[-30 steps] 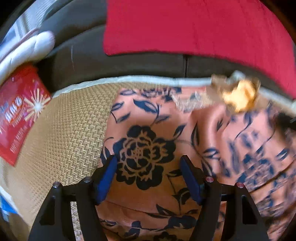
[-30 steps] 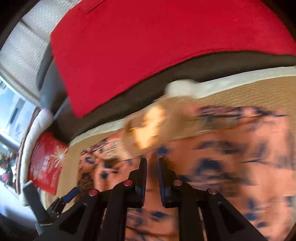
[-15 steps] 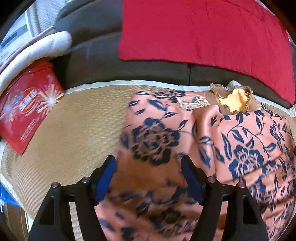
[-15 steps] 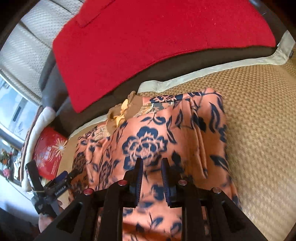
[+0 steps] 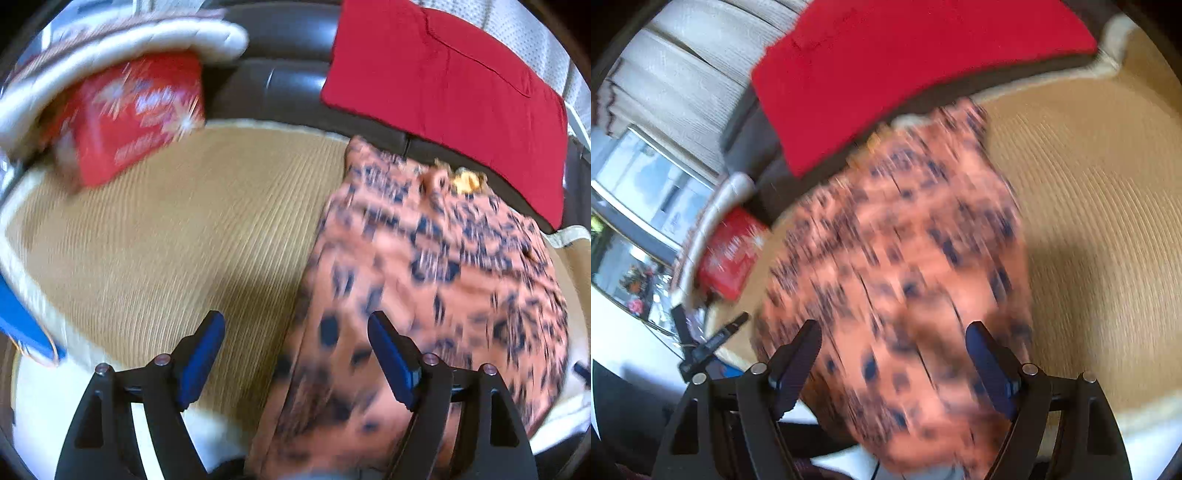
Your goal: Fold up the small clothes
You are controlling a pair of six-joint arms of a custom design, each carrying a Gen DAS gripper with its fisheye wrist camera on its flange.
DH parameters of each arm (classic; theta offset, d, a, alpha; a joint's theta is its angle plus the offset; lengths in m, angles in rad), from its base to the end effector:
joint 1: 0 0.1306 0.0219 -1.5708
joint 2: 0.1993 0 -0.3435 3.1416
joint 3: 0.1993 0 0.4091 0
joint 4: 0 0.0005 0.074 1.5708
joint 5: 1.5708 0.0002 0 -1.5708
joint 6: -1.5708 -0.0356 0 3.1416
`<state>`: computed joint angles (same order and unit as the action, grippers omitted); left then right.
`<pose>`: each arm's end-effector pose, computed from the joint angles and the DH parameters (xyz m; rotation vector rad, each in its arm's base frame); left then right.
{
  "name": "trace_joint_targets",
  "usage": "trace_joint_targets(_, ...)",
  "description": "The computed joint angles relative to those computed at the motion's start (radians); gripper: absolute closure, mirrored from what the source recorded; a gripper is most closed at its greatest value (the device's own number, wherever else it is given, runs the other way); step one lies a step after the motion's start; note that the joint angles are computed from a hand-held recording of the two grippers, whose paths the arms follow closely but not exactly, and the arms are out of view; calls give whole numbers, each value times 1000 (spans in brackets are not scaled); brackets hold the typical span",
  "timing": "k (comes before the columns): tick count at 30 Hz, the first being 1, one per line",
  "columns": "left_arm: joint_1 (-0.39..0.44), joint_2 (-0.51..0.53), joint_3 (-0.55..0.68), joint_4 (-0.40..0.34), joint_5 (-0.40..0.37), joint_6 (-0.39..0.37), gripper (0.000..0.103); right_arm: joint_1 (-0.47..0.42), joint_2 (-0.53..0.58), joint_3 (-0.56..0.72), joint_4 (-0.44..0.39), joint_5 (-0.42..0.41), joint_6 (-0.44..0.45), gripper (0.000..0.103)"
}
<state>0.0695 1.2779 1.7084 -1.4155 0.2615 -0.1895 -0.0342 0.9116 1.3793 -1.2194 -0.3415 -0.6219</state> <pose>0.4210 0.0196 0.5529 0.2509 2.5092 -0.2305 0.3132 0.0007 0.5493 0.5941 2.2948 0.6873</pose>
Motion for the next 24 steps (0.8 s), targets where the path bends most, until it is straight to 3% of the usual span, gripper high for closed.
trace_joint_targets(3,72,-42,-67,-63,53,-34,23,45,-72,-85,-127,16,-28,20)
trace_joint_targets(8,120,-39,-116,-172,112,-71,23,73,-102,-173,-243,44,-82,20)
trace_joint_targets(12,130,-27,-140,-223,175,-79,23,70,-81,-223,-232,32,-102,20)
trace_joint_targets(17,133,2,-152,-265,230,-76,23,68,-84,-305,-115,-45,-181,22)
trace_joint_targets(19,133,-3,-166,-264,232,-79,23,84,-88,-316,-86,-39,-176,34)
trace_joint_targets(20,130,-6,-171,-258,226,-83,23,91,-83,-312,-87,-30,-168,46)
trace_joint_targets(21,128,-13,-178,-244,220,-86,24,98,-81,-306,-94,-15,-158,67)
trace_joint_targets(22,129,-18,-184,-231,230,-88,29,103,-82,-304,-97,-9,-150,77)
trace_joint_targets(24,132,-12,-182,-239,241,-105,75,127,-89,-294,-112,19,-147,83)
